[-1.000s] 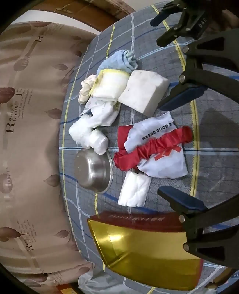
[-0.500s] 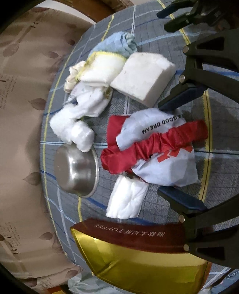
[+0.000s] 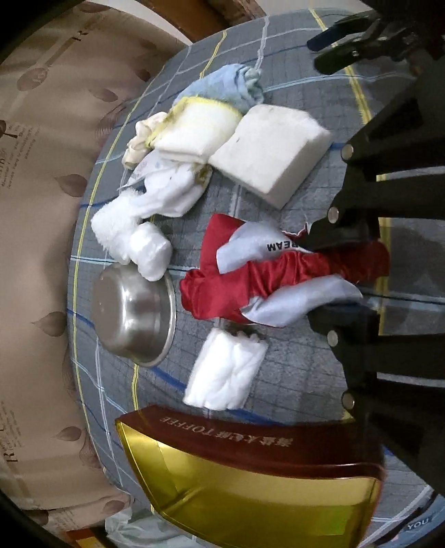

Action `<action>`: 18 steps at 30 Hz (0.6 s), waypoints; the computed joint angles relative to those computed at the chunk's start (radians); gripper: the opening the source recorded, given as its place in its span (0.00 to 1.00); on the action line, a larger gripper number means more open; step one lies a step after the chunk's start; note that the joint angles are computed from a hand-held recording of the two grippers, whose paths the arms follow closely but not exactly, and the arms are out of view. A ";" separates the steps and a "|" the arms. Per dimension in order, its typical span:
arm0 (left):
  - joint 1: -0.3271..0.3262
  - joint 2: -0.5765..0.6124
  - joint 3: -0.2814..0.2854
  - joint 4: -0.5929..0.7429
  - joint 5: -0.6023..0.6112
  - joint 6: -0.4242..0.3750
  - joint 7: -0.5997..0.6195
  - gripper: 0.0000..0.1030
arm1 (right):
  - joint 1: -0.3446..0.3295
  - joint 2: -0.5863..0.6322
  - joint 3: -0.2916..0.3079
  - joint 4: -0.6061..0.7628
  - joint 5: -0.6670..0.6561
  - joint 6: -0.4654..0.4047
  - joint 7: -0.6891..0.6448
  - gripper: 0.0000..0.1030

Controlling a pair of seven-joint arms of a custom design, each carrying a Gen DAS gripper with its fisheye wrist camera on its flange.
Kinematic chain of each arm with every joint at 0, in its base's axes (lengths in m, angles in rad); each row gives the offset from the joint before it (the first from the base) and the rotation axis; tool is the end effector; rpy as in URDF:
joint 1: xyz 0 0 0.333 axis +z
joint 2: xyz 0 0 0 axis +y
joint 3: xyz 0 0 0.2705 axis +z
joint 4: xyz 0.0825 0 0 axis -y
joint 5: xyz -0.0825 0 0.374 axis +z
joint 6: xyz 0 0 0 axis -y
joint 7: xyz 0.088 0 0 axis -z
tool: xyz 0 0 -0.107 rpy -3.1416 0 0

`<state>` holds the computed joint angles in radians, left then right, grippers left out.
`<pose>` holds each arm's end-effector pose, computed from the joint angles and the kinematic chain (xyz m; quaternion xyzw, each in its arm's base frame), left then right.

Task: Organize soft objects
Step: 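Grasp the red-and-white cloth bundle with the left tool and lift it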

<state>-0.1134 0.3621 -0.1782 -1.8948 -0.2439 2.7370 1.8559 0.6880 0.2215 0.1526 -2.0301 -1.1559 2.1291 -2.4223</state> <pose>0.6189 -0.1685 0.3313 -0.5544 0.7915 -0.2394 0.0938 0.4135 0.3992 0.3111 -0.3665 0.8233 -0.3386 0.2706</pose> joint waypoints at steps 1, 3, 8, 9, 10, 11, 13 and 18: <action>0.011 -0.016 -0.009 -0.022 -0.022 0.005 0.012 0.23 | 0.002 0.002 0.000 0.001 -0.006 -0.003 -0.001 1.00; 0.046 -0.055 -0.039 -0.069 -0.100 0.014 0.058 0.22 | 0.006 0.003 0.000 0.002 -0.022 -0.007 -0.007 1.00; 0.095 -0.174 -0.065 -0.171 -0.286 -0.017 0.205 0.22 | -0.007 -0.013 -0.002 -0.013 -0.060 0.074 -0.060 1.00; 0.089 -0.196 -0.059 -0.193 -0.306 -0.010 0.224 0.22 | -0.010 -0.023 -0.003 -0.020 -0.085 0.106 -0.066 1.00; 0.087 -0.229 -0.056 -0.224 -0.335 0.000 0.259 0.22 | -0.015 -0.033 -0.004 -0.028 -0.115 0.146 -0.066 1.00; 0.082 -0.249 -0.048 -0.239 -0.353 -0.001 0.281 0.23 | -0.023 -0.044 -0.007 -0.036 -0.155 0.199 -0.063 1.00; 0.076 -0.299 -0.033 -0.278 -0.407 -0.004 0.336 0.23 | -0.050 -0.050 -0.013 -0.028 -0.193 0.306 -0.106 1.00; 0.052 -0.377 0.012 -0.331 -0.469 -0.021 0.407 0.23 | -0.114 0.042 -0.029 0.103 -0.061 0.521 -0.486 1.00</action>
